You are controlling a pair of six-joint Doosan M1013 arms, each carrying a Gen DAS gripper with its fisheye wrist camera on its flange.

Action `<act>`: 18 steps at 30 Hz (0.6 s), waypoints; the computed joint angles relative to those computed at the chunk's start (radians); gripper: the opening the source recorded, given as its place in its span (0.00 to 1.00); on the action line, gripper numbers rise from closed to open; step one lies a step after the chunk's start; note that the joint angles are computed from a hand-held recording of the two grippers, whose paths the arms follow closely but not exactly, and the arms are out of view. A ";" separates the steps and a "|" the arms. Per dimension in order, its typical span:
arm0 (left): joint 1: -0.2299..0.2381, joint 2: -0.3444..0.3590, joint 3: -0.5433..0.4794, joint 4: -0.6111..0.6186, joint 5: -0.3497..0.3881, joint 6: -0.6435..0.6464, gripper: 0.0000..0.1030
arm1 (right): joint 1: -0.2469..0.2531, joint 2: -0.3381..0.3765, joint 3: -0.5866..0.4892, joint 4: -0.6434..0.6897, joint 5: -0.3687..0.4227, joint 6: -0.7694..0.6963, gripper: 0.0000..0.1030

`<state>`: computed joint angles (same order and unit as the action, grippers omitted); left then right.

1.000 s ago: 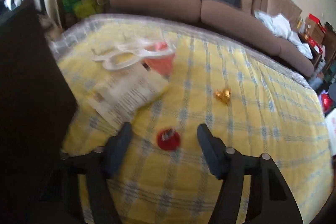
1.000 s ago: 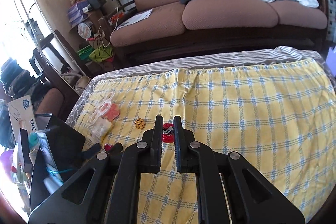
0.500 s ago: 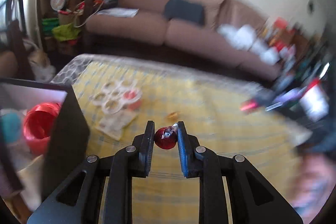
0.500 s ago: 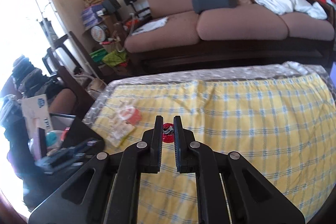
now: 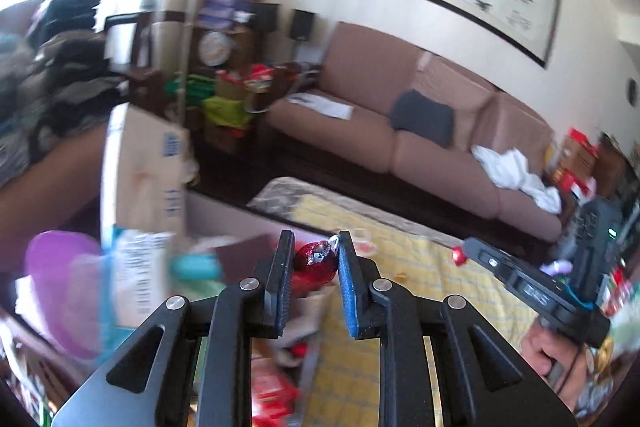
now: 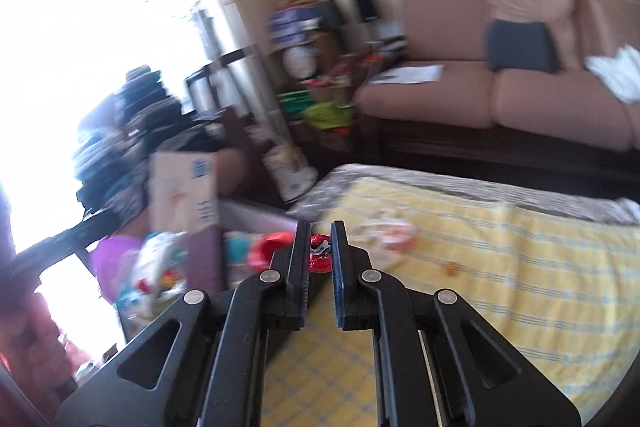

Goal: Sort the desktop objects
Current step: 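Carry both red candies over the black box and open both grippers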

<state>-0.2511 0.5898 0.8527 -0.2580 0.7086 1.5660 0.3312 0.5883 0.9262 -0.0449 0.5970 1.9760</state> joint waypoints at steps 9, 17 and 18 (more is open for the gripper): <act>-0.003 0.031 -0.047 0.441 0.212 -0.316 0.20 | 0.029 0.175 -0.273 0.444 0.272 -0.455 0.09; 0.015 0.070 -0.099 0.238 0.285 -0.146 0.20 | 0.056 0.248 -0.391 0.390 0.424 -0.429 0.09; 0.016 0.071 -0.100 0.227 0.288 -0.138 0.20 | 0.055 0.257 -0.408 0.391 0.439 -0.433 0.09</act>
<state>-0.2348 0.6608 0.7527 -0.0306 0.9968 1.4278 0.3864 0.8455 0.5179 0.3460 1.0364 1.5432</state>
